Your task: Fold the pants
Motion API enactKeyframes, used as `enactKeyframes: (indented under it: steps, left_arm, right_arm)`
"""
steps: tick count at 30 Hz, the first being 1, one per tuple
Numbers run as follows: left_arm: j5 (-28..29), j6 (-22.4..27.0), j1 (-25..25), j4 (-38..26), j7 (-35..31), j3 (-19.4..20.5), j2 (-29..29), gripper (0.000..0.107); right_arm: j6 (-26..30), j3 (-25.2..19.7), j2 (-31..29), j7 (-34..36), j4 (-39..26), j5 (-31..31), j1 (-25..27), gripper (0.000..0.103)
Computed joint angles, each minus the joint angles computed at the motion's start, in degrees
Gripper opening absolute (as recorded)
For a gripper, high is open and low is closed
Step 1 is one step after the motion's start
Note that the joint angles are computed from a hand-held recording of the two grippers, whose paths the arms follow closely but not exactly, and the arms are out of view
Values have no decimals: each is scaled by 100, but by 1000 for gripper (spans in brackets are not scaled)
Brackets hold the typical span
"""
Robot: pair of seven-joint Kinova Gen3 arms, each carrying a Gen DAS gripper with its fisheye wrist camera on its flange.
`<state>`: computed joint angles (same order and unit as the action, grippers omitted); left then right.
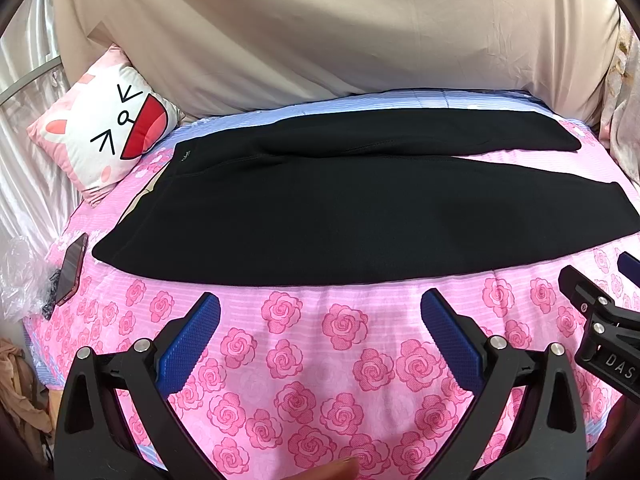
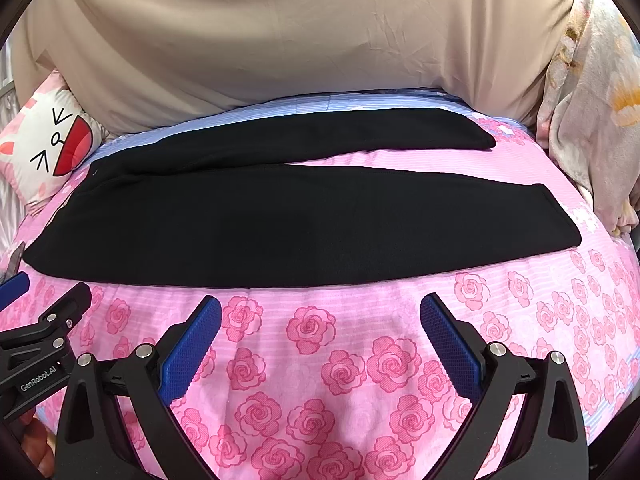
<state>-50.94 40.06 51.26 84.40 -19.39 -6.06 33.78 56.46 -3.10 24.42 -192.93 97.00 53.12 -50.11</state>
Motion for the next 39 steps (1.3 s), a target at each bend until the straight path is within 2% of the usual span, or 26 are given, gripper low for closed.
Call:
enactKeyframes:
  steps: [2,4,6,9,16,18,20,23,25,27,29,32,34,36,38,39]
  left_arm:
    - [203,66,180,-112,-25,-240,88,98]
    - [591,-51,501,-146,-292,-748,132,98]
    - [822,-161,712,-101,-394,-1064,124,98]
    - [767,-122,719,-115,-371,-1053,133,98]
    - [744,-187,770,-70,-373,-1130,130,98]
    - [688,-139,649,-87,-354,-963,124,98]
    - [685,-92,464,-193,-351,-731,162,98]
    - [754,-118,587,-237,-434,-939,239,98]
    - [1031,-236,525,-258,-687,-997,248,98]
    - [1392,-573,270,-153,-1112,-889,130,98]
    - [1771,-968,-240,62,-1572,-564,-103,98]
    - [2035,-1371,-986,151,-1998,-216,-249,98]
    - [1753,-1199,-1301,-121,-1831,-162,-194,98]
    - [1354,-776,-1643,-611,-1620,61,-21,98]
    - [1120,-537,-2163,-1142,-1479,398,239,98]
    - [1129,-488,-2428,-1407,-1529,512,417,98]
  right_arm:
    - [-9,-3,-9,6,7,-1,10,98]
    - [-13,-4,-9,4,11,5,10,98]
    - [-13,-5,-12,9,10,2,14,98]
    - [28,-169,3,-29,2,60,134,98]
    - [-11,-176,33,-27,-4,59,155,98]
    - [-43,-140,32,-20,7,46,142,98]
    - [-148,76,32,24,25,-28,2,98]
    - [-502,741,37,227,90,-297,-388,98]
    - [-844,836,-27,232,272,-255,-357,98]
    - [-1310,506,-202,29,600,78,70,98]
    - [-1776,162,-474,-433,1043,540,601,98]
    - [-2475,36,-929,-966,1624,1042,1397,98]
    - [-2941,214,-1141,-892,1816,1110,1928,98]
    - [-3313,370,-1169,-483,1793,966,2459,98]
    - [-3478,538,-970,-17,1522,855,2990,98]
    - [-3448,466,-872,216,1357,714,3255,98]
